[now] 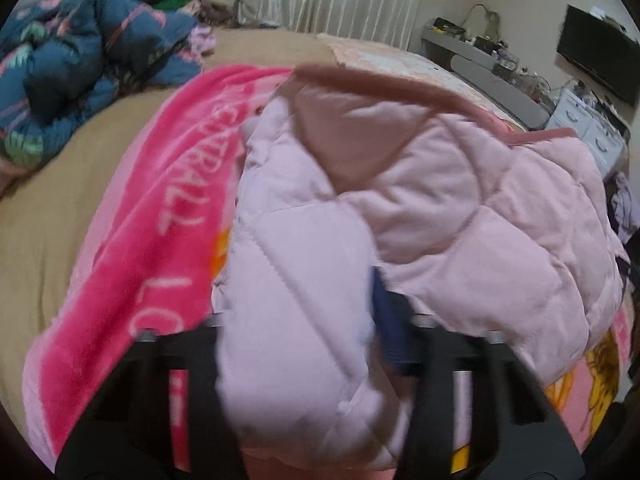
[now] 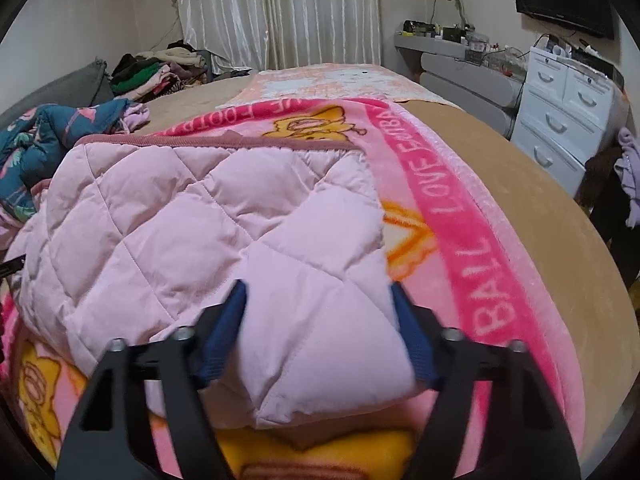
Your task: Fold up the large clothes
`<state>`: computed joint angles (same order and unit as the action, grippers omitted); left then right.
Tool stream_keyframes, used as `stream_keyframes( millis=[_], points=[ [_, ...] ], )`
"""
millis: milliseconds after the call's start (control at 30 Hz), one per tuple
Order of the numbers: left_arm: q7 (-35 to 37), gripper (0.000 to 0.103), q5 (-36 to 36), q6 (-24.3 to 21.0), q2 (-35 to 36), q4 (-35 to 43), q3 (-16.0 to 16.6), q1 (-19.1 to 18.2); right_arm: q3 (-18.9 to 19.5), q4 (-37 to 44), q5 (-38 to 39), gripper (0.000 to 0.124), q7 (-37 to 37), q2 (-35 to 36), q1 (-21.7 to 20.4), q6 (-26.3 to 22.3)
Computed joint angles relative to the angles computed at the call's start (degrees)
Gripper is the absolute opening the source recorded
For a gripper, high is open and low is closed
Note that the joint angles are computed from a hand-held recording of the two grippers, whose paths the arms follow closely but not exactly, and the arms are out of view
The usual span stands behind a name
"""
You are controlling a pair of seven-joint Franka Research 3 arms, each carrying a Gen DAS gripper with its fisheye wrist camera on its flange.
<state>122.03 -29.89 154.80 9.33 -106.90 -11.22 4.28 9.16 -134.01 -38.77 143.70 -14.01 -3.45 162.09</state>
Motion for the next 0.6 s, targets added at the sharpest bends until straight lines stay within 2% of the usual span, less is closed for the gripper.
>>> stream_keyframes(
  millis=[33, 67, 133, 200, 300, 433, 600],
  points=[
    [0.5, 0.018, 0.3, 1.6, -0.5, -0.8, -0.2, -0.3, 0.5, 0.2, -1.5, 0.034, 0.7, 0.1, -0.5, 0.0],
    [0.9, 0.015, 0.9, 3.4, -1.3, -1.8, -0.3, -0.7, 1.1, 0.3, -3.7, 0.025, 2.0, 0.1, -1.2, 0.4],
    [3.2, 0.012, -0.8, 6.3, -2.9, -3.4, -0.7, -0.7, 2.1, 0.7, -8.1, 0.020, 5.4, -0.5, -2.4, 1.3],
    [6.6, 0.010, -6.3, 7.3, -3.8, -3.2, -1.0, -0.2, 3.3, 1.5, -13.3, 0.014, 10.1, -1.3, -4.0, 1.7],
    [10.0, 0.010, -12.2, 7.3, -4.4, -0.8, -0.4, -0.4, 2.9, 3.7, -18.8, 0.013, 15.7, -1.4, -6.0, 5.8],
    [10.5, 0.010, -14.6, 6.9, -3.6, 3.1, 0.2, -1.2, 2.4, 10.0, -24.2, 0.012, 18.7, 1.5, -6.5, 7.2],
    [6.2, 0.010, -12.0, 9.5, -0.8, 7.3, 0.0, -1.8, -0.3, 17.9, -28.5, 0.012, 21.2, 6.2, -4.3, 8.2]
  ],
)
